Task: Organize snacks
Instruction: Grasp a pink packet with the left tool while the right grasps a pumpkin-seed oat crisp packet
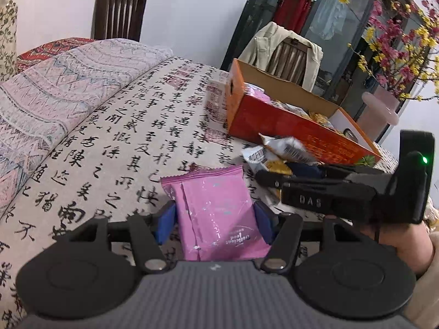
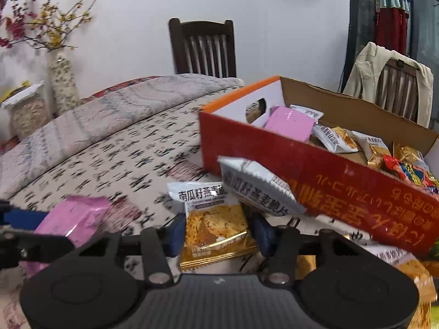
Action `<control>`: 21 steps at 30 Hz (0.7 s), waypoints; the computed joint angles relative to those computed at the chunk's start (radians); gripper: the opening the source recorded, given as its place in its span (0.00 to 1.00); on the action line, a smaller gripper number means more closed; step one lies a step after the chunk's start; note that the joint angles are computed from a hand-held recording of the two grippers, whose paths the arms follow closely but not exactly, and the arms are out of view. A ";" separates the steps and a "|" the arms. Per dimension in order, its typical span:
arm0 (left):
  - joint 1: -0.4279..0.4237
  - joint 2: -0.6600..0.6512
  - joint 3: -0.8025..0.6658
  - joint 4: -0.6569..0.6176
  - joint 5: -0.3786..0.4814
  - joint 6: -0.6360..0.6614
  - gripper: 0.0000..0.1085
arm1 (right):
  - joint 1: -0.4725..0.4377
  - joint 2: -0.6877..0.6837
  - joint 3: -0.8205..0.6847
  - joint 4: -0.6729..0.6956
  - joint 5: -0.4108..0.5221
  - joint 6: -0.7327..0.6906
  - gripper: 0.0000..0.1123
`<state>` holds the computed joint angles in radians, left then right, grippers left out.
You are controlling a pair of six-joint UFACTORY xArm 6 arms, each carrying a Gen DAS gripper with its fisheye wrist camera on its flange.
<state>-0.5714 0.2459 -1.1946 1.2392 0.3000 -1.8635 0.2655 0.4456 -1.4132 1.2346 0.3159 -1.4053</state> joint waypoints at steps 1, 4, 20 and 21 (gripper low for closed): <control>-0.007 -0.002 0.001 0.000 0.001 0.002 0.57 | -0.004 -0.021 0.027 0.017 0.009 -0.017 0.42; -0.030 -0.010 0.004 -0.008 0.008 0.013 0.57 | -0.020 -0.105 0.131 0.060 0.040 -0.064 0.41; -0.141 0.052 -0.094 -0.114 0.035 0.165 0.57 | -0.228 -0.674 0.734 0.286 0.118 -0.242 0.38; -0.145 0.059 -0.103 -0.124 0.035 0.181 0.57 | -0.239 -0.679 0.740 0.299 0.116 -0.248 0.38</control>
<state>-0.7165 0.3045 -1.2979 1.1148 0.3353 -1.6822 0.0269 -0.2336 -0.6732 1.5339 0.4321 -1.6536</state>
